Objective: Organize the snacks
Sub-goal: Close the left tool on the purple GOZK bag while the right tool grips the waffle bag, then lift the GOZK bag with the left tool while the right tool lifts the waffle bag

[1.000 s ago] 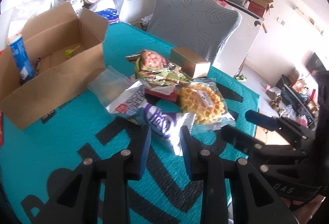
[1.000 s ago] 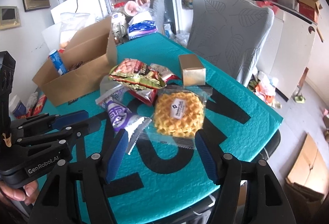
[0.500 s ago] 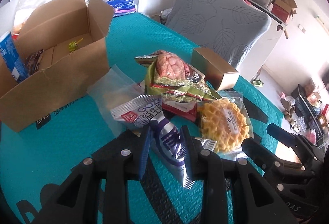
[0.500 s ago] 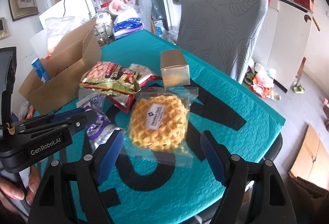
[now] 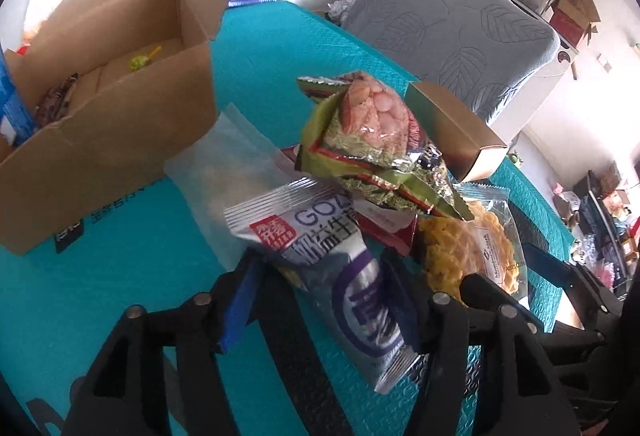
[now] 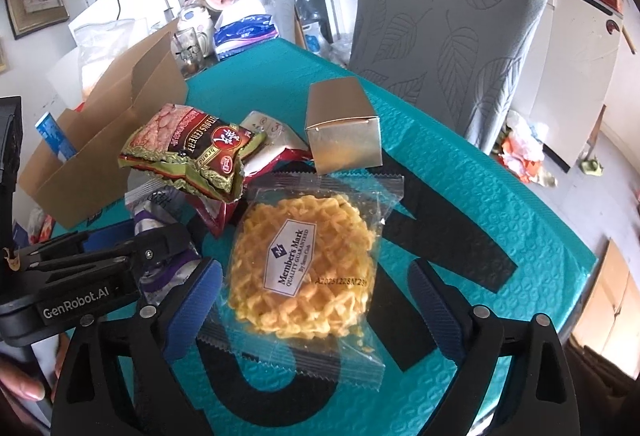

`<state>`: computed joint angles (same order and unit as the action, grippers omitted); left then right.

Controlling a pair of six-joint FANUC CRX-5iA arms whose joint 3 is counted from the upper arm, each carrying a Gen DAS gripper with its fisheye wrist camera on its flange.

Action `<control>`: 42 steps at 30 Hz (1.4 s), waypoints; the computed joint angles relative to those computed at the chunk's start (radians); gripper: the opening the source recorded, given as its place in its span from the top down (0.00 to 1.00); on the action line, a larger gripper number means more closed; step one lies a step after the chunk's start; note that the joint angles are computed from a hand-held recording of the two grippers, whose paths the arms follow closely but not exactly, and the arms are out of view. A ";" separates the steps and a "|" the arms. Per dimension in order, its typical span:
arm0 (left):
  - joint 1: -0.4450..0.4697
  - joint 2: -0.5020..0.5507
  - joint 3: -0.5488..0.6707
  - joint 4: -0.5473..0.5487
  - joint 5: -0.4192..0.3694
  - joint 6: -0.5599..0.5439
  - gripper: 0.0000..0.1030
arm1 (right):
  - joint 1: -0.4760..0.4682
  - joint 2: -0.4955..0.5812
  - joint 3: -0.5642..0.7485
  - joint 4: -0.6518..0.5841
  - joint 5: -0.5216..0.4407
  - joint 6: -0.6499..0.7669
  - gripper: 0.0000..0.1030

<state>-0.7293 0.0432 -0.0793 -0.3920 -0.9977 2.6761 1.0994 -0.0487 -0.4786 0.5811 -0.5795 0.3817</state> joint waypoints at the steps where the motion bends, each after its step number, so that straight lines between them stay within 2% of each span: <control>1: 0.012 0.000 -0.007 0.019 0.009 -0.014 0.42 | -0.003 0.007 0.005 -0.005 0.001 0.004 0.06; 3: 0.036 0.011 -0.008 0.062 0.000 -0.047 0.42 | -0.004 0.024 0.022 -0.006 -0.021 0.003 0.03; 11: -0.010 0.019 0.008 -0.008 -0.062 -0.081 0.42 | 0.014 0.039 0.018 0.009 -0.028 0.026 0.03; 12: -0.021 0.019 0.009 -0.022 -0.076 -0.079 0.42 | 0.016 0.039 0.016 0.013 -0.024 0.018 0.06; 13: -0.032 0.016 0.007 -0.037 -0.084 -0.072 0.42 | 0.018 0.034 0.010 0.007 -0.006 0.026 0.14; 15: -0.034 -0.011 -0.022 -0.035 -0.073 -0.068 0.43 | 0.023 0.031 -0.001 0.035 0.000 -0.002 0.20; 19: -0.049 -0.063 -0.075 -0.030 -0.048 -0.074 0.51 | 0.032 0.009 -0.021 0.027 0.003 -0.012 0.24; 23: -0.093 -0.084 -0.093 -0.050 -0.062 -0.099 0.53 | 0.059 -0.019 -0.038 0.010 -0.014 0.008 0.25; 27: -0.105 -0.118 -0.135 0.002 -0.027 -0.151 0.53 | 0.093 -0.047 -0.047 -0.033 -0.029 0.064 0.25; 30: -0.123 -0.132 -0.143 0.001 -0.037 -0.156 0.53 | 0.119 -0.071 -0.055 -0.069 -0.041 0.101 0.25; 35: -0.111 -0.157 -0.176 0.001 -0.002 -0.141 0.53 | 0.160 -0.110 -0.079 -0.086 -0.066 0.115 0.25; 42: -0.165 -0.080 -0.088 -0.095 -0.083 -0.086 0.52 | 0.154 -0.113 -0.088 -0.091 -0.050 0.088 0.21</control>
<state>-0.8946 -0.0367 -0.1675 -0.4870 -1.0809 2.5906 1.2536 -0.1617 -0.5666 0.4902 -0.6292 0.4700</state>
